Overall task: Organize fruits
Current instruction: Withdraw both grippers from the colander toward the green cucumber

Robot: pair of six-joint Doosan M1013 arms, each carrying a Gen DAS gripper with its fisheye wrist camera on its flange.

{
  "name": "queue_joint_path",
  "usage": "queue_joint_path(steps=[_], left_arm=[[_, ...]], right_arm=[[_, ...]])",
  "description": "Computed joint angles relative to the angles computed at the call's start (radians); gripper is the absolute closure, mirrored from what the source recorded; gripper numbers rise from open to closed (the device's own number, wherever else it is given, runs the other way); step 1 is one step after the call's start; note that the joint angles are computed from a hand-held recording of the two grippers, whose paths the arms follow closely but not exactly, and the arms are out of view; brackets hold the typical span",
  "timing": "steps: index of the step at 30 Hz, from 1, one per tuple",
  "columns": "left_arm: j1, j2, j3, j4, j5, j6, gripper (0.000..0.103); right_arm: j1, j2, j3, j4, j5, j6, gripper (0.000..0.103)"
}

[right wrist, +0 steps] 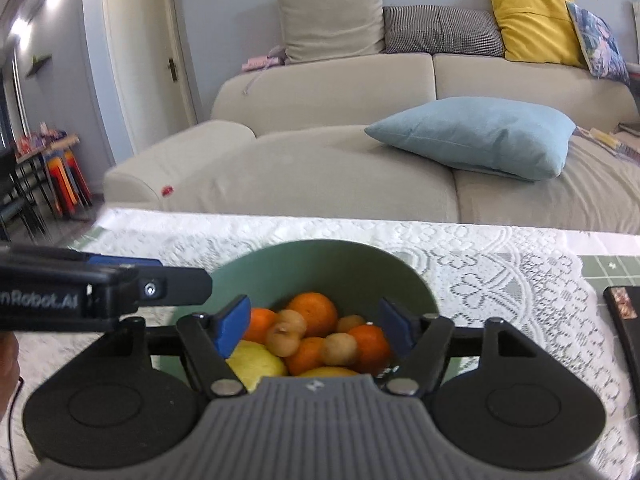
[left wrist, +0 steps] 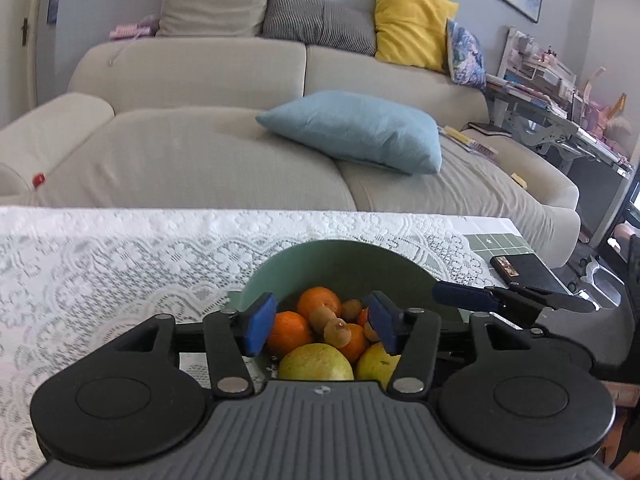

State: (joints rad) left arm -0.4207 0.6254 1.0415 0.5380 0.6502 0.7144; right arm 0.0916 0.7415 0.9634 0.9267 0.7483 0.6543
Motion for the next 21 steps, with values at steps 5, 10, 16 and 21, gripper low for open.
queue_joint_path(steps=[5, 10, 16, 21], left_arm=[[-0.005, -0.049, 0.058, 0.059, -0.013, -0.032, 0.035], [-0.006, -0.092, 0.111, 0.083, 0.006, -0.052, 0.035], [-0.003, -0.139, 0.189, 0.120, 0.018, -0.135, 0.035], [0.002, -0.163, 0.243, 0.135, 0.050, -0.207, 0.035]], right_arm=[[0.002, -0.032, 0.050, 0.101, 0.003, -0.089, 0.029], [0.005, -0.059, 0.096, 0.182, 0.022, -0.176, 0.028], [0.013, -0.089, 0.145, 0.244, 0.058, -0.254, 0.027], [0.018, -0.104, 0.171, 0.259, 0.099, -0.249, 0.023]])
